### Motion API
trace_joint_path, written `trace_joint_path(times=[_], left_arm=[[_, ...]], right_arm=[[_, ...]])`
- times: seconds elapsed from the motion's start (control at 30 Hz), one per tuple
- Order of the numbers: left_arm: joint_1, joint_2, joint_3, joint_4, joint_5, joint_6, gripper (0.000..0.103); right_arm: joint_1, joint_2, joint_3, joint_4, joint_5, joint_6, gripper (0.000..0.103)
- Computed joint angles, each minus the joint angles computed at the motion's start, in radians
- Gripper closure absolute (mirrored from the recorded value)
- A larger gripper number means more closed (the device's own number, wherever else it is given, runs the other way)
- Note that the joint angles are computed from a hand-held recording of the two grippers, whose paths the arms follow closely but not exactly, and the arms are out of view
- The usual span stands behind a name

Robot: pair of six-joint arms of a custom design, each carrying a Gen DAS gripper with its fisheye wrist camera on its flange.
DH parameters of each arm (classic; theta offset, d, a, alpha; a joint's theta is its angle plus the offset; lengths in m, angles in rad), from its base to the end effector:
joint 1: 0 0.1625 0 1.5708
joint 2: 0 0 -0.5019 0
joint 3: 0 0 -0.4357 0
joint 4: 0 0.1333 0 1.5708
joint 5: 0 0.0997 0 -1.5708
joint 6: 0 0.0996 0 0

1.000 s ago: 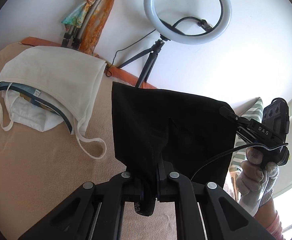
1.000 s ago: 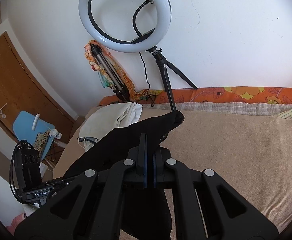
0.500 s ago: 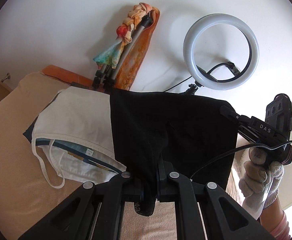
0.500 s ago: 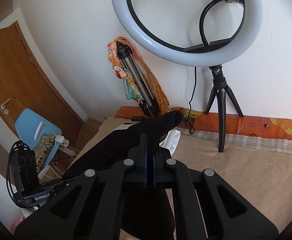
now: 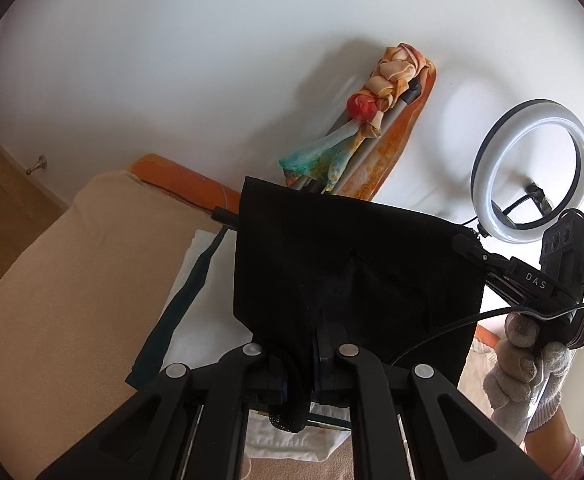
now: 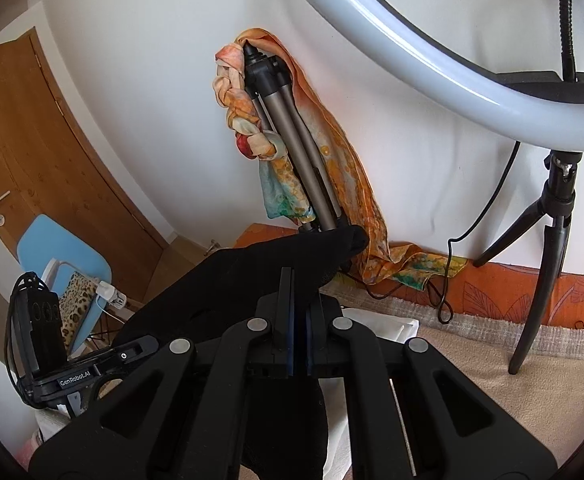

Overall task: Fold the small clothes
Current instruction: 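Lift the folded shirt with both grippers and carry it toward the white bag, then lower the folded shirt onto the white bag and open both grippers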

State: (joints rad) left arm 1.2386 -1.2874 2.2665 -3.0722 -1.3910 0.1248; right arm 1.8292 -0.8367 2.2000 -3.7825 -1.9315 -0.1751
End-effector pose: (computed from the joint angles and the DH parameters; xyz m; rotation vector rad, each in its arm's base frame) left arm -0.0263 -0.5396 0.2476 0.5915 2.8533 -0.8015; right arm 0.2385 -0.5181 0.1220 0.3475 -2.5663 1.1842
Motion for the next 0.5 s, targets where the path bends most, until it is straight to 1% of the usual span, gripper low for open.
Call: trace_joint_path(times=[0.07,0.1,0.13,0.17,0.2,0.23,0.27,0.3,0.33,0.37,0.47,0.5], left_arm=[[0.021,0.021,-0.016,0.012,0.007,0.009,0.098],[0.032,0.027,-0.023,0.037,0.007,0.018,0.097],[0.031,0.037,-0.023,0.037,0.042,0.022,0.094],[0.026,0.046,-0.014,0.006,0.091,0.028,0.087],[0.026,0.051,-0.009,-0.014,0.111,0.033,0.072],[0.03,0.051,-0.006,-0.025,0.116,0.034,0.064],[0.031,0.05,-0.002,-0.036,0.123,0.032,0.062],[0.031,0.046,0.001,-0.038,0.129,0.027,0.055],[0.033,0.041,0.002,-0.033,0.13,0.024,0.047],[0.032,0.036,0.005,-0.033,0.13,0.023,0.044],[0.016,0.022,0.023,-0.058,0.155,0.033,0.04],[0.007,0.016,0.031,-0.064,0.163,0.034,0.036]], right_arm=[[-0.018,0.026,-0.024,0.009,-0.004,-0.012,0.098],[-0.028,0.038,-0.033,0.012,-0.008,-0.018,0.098],[-0.035,0.049,-0.043,0.023,-0.019,-0.02,0.098],[-0.042,0.056,-0.052,0.038,-0.033,-0.019,0.098],[-0.045,0.064,-0.062,0.051,-0.054,-0.015,0.097],[-0.046,0.071,-0.067,0.051,-0.075,-0.013,0.087],[-0.044,0.078,-0.071,0.046,-0.104,-0.013,0.077],[-0.042,0.082,-0.073,0.038,-0.126,-0.015,0.06],[-0.041,0.084,-0.07,0.022,-0.134,-0.021,0.053],[-0.042,0.08,-0.064,0.015,-0.135,-0.026,0.053],[-0.033,0.062,-0.05,0.025,-0.14,-0.031,0.053],[-0.026,0.059,-0.043,0.017,-0.146,-0.035,0.052]])
